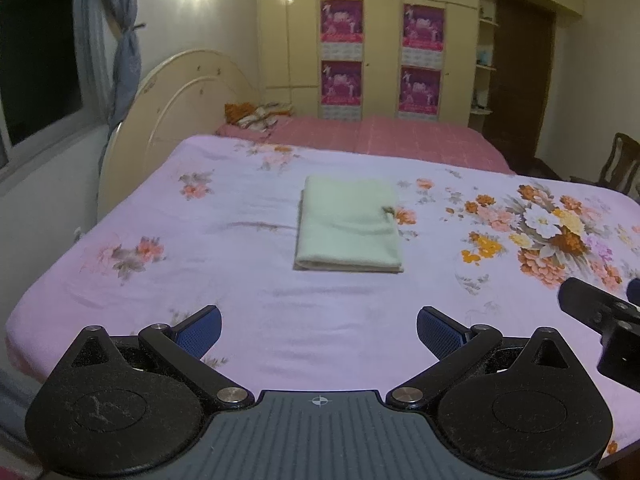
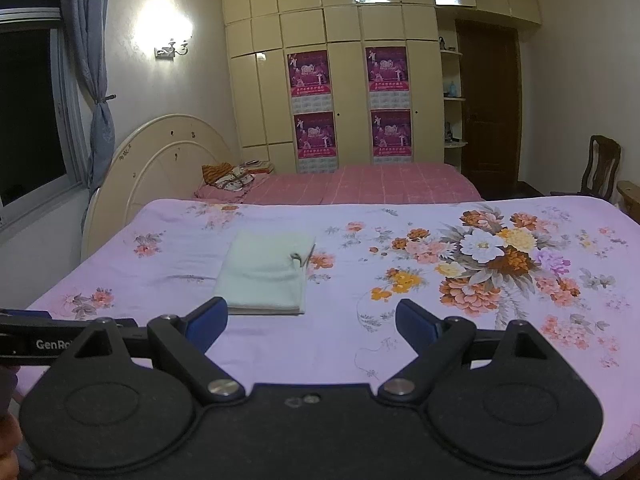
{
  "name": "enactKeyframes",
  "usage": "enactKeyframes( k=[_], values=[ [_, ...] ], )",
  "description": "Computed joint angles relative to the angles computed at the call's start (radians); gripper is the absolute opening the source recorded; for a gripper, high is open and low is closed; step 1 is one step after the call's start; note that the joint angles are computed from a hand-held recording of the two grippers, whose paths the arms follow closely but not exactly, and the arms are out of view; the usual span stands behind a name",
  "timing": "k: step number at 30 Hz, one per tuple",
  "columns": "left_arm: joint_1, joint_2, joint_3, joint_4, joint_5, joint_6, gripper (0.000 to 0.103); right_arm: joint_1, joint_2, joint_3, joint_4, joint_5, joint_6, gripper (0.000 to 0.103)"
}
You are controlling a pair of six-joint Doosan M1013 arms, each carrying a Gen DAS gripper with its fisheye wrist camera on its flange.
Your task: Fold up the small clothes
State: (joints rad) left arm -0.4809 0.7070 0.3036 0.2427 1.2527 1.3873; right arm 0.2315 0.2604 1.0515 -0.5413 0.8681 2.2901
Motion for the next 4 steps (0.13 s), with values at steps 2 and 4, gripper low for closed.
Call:
enactKeyframes(
  k=[2,4],
  values=[
    [-0.005,-0.015,0.036,0.019,-0.039,-0.004,0.103,-0.003,0.003,-0.001,0.007,-0.001,-0.005,0.09],
    [-0.007,-0.005,0.018,0.014,-0.035,0.008,0.103,-0.007,0.007,-0.005,0.015,0.002,-0.01,0.09]
  ],
)
